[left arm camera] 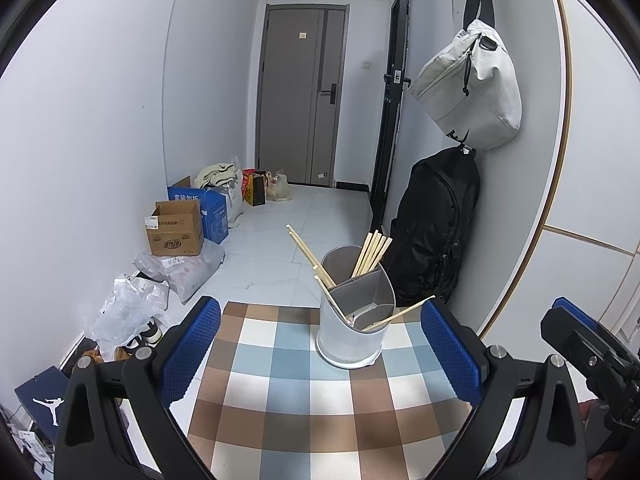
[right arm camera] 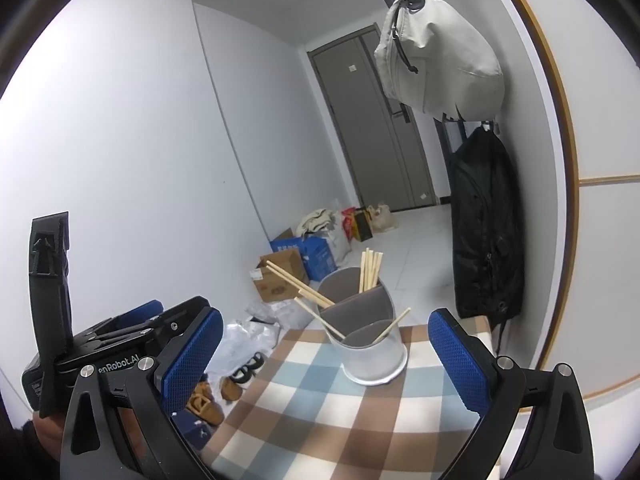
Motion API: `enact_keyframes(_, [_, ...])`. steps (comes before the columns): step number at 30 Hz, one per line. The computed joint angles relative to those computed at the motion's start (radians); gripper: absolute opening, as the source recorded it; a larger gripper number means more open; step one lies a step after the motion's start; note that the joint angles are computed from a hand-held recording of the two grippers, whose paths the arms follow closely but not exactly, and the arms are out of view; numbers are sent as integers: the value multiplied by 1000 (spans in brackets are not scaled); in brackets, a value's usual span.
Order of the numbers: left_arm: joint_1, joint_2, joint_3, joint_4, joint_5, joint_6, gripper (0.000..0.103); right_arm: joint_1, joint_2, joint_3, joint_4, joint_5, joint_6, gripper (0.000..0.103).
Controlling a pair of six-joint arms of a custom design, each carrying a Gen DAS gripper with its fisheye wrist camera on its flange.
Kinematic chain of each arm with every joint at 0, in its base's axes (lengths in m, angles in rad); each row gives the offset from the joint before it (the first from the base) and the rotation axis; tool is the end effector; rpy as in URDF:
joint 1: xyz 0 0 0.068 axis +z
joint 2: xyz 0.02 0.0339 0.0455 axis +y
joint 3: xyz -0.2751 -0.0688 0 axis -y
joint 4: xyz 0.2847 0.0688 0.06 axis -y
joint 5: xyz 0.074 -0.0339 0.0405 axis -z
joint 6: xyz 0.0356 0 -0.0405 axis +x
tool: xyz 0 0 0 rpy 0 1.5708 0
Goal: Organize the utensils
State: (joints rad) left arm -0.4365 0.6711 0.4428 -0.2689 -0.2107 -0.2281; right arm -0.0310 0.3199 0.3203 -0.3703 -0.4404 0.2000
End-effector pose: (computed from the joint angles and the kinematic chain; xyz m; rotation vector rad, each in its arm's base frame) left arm 0.1763 -0.0740 0.2267 0.0852 2.0599 -0.1938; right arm 0.1430 0.0108 0.2217 -0.0710 1.9398 0.5388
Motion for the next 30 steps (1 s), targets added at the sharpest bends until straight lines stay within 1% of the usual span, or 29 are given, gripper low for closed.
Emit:
enact_keyframes(24, [-14,27,-6,15,-11,-8,98,-7,2,2,-10,-9,6,103])
enact_keyframes(30, [-12,38,-7,19,-4,-7,98,-1,14,0,4,-5,11,103])
